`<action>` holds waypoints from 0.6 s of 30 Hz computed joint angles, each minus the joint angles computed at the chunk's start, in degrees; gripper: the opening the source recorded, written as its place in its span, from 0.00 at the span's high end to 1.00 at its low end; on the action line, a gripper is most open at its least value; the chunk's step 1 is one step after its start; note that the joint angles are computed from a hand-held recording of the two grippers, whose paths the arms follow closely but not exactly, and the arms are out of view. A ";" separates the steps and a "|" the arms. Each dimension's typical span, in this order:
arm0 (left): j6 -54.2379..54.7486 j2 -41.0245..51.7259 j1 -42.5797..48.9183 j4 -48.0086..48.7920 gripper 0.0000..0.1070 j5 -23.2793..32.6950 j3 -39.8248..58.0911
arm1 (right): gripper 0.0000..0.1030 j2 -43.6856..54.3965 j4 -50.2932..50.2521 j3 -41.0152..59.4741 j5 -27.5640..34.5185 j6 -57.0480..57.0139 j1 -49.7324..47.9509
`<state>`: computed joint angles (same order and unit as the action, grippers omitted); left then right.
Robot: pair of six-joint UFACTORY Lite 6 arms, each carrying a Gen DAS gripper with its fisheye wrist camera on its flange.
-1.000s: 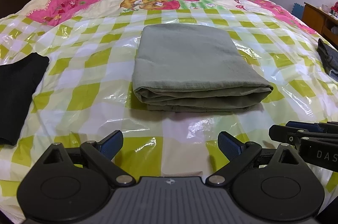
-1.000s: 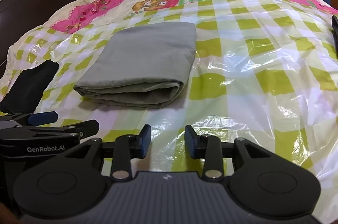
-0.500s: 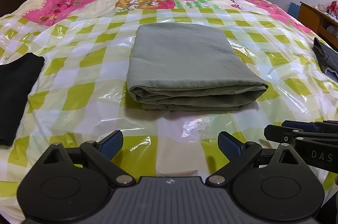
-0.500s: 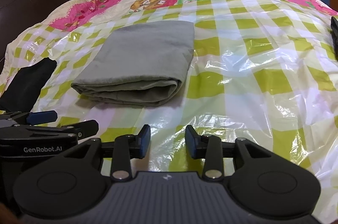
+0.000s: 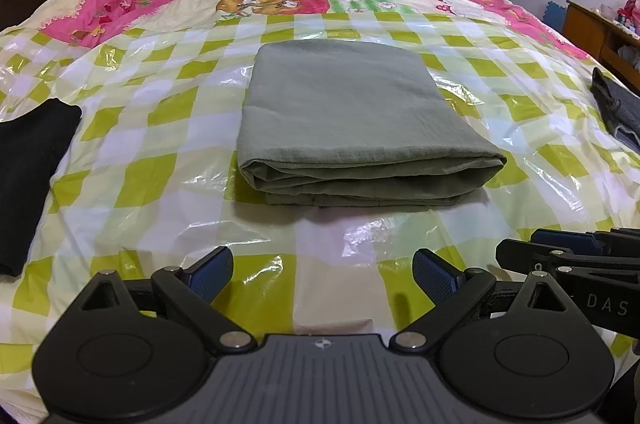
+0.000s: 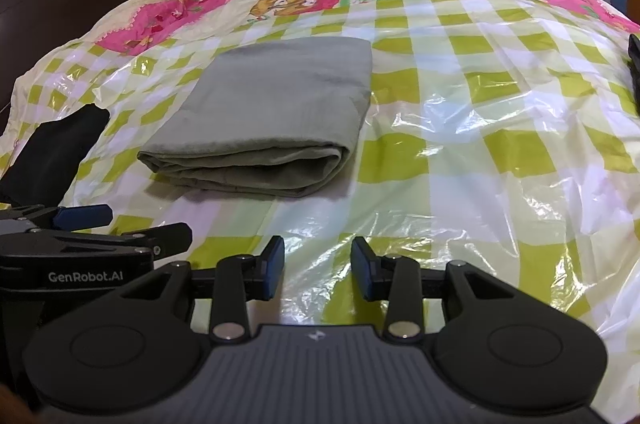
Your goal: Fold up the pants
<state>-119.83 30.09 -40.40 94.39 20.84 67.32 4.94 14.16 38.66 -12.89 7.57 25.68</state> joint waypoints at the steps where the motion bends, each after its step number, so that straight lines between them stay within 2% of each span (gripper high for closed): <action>1: 1.11 0.27 -0.10 -1.04 0.04 0.23 0.31 | 0.63 -0.01 -0.18 -0.05 -0.01 0.12 0.03; 18: 5.01 1.34 -0.85 -3.78 0.04 0.78 1.70 | 0.59 -0.29 1.49 -0.20 0.03 -1.49 1.19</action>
